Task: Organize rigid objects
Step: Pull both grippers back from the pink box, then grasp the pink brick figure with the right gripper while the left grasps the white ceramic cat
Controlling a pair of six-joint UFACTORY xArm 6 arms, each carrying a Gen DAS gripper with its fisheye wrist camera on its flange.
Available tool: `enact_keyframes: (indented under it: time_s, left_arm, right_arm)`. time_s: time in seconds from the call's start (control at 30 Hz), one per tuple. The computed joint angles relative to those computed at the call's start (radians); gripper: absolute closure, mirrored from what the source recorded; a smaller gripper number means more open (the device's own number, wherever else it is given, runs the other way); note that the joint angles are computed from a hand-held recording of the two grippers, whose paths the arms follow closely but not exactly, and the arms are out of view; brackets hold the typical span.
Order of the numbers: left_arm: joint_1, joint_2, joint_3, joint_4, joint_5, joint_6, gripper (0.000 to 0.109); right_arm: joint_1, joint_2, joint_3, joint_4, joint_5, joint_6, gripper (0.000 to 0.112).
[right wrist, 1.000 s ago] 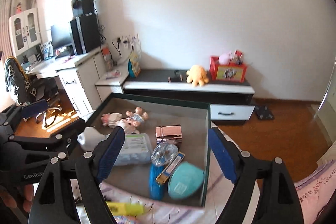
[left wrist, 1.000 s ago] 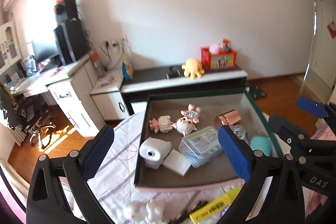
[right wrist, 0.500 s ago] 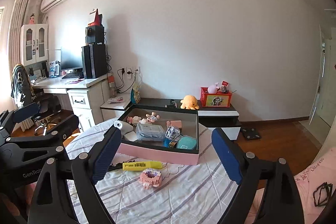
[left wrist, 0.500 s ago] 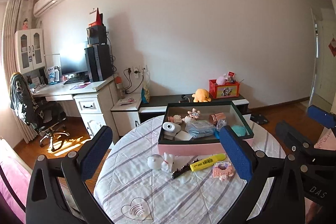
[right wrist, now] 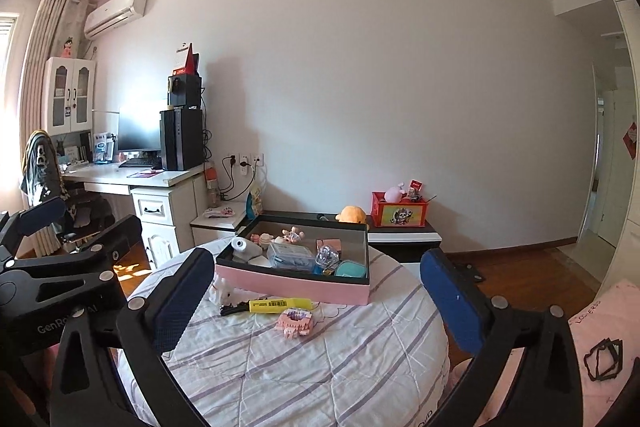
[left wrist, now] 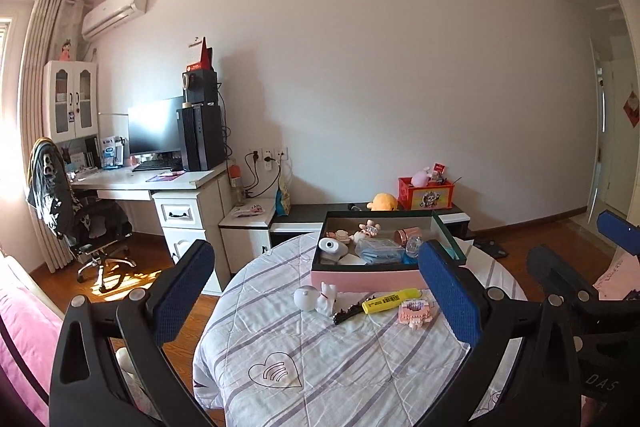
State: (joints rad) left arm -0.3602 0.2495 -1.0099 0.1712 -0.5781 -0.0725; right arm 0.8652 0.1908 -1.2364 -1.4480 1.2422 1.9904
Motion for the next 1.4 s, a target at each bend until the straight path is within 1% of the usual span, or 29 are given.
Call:
enact_keyframes:
  time_s: [0.07,0.2,0.27,0.63,0.73,1.0,1.17,1.27,1.33,1.4]
  left_arm:
    - [-0.002,-0.013,0.016,-0.014,-0.007,0.011,0.006]
    - [-0.009,-0.03,0.049,-0.061,-0.048,0.044,0.006]
    - [-0.011,-0.034,0.054,-0.073,-0.048,0.053,0.006]
    - [-0.035,-0.042,0.092,-0.191,-0.113,0.15,0.006]
    - [-0.026,-0.037,0.086,-0.17,-0.103,0.131,0.006]
    - [-0.033,-0.01,0.063,-0.17,-0.087,0.129,0.006]
    - [-0.034,0.023,0.026,-0.166,-0.05,0.13,0.006]
    - [-0.034,0.046,0.004,-0.162,-0.029,0.128,0.006]
    - [-0.023,0.063,-0.012,-0.124,-0.009,0.099,0.006]
    - [-0.006,0.089,-0.042,-0.053,0.033,0.042,0.006]
  right_arm:
    - [0.011,-0.003,0.002,-0.005,0.011,0.001,0.009]
    - [0.028,-0.006,0.003,-0.013,0.024,0.007,0.009]
    - [0.03,-0.006,0.002,-0.015,0.025,0.007,0.009]
    - [0.029,0.002,-0.004,-0.026,0.006,0.011,0.009]
    - [0.025,0.005,-0.004,-0.027,-0.003,0.012,0.009]
    - [0.013,0.013,-0.004,-0.018,-0.016,0.007,0.009]
    - [-0.002,0.025,-0.013,-0.001,-0.039,-0.004,0.009]
    - [-0.021,0.031,-0.011,0.006,-0.072,-0.004,0.009]
    - [-0.035,0.039,-0.012,0.01,-0.095,-0.004,0.009]
    - [-0.052,0.045,-0.01,0.017,-0.125,-0.004,0.009]
